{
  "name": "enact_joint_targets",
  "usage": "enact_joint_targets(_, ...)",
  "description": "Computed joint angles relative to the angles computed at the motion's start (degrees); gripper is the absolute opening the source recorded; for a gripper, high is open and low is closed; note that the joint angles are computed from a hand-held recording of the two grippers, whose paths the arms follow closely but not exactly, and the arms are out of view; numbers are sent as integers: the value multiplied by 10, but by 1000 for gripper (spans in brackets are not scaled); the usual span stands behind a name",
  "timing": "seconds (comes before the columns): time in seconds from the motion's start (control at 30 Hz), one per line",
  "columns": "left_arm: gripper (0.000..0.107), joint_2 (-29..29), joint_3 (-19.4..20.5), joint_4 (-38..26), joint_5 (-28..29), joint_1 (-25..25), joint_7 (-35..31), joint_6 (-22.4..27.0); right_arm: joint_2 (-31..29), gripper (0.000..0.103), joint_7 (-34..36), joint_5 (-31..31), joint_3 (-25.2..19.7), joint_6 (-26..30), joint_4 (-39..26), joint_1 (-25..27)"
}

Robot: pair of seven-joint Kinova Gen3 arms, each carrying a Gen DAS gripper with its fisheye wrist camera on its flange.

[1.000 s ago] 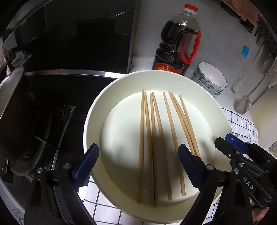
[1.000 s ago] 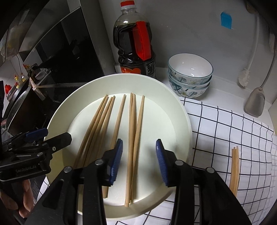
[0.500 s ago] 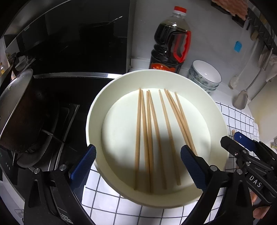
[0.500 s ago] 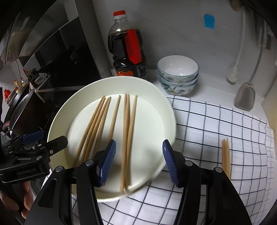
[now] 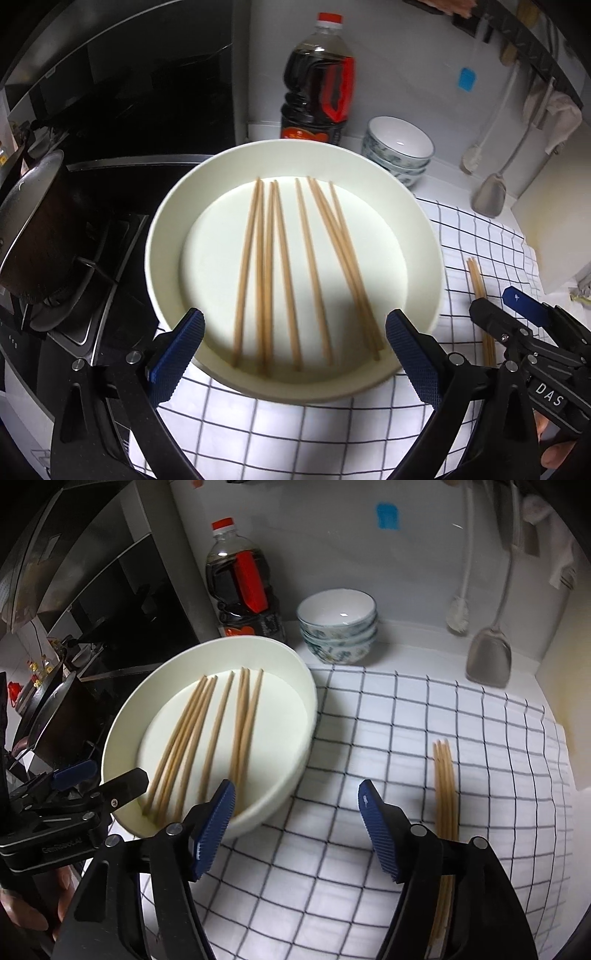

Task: Organize utensils
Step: 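Move both open tools back over the remaining chopstick bundle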

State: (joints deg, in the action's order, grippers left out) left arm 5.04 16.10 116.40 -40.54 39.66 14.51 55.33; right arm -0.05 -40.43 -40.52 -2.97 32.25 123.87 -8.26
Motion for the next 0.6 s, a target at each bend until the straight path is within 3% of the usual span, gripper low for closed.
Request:
enact_joint_targets(0.4, 97, 66, -3, -69, -4, 74, 26, 24, -1, 68, 86, -14, 56, 50, 21, 79)
enact_joint_targets(0.6, 97, 101, -20, -106, 3, 100, 2, 15, 14, 67, 120, -17, 73, 50, 26, 128)
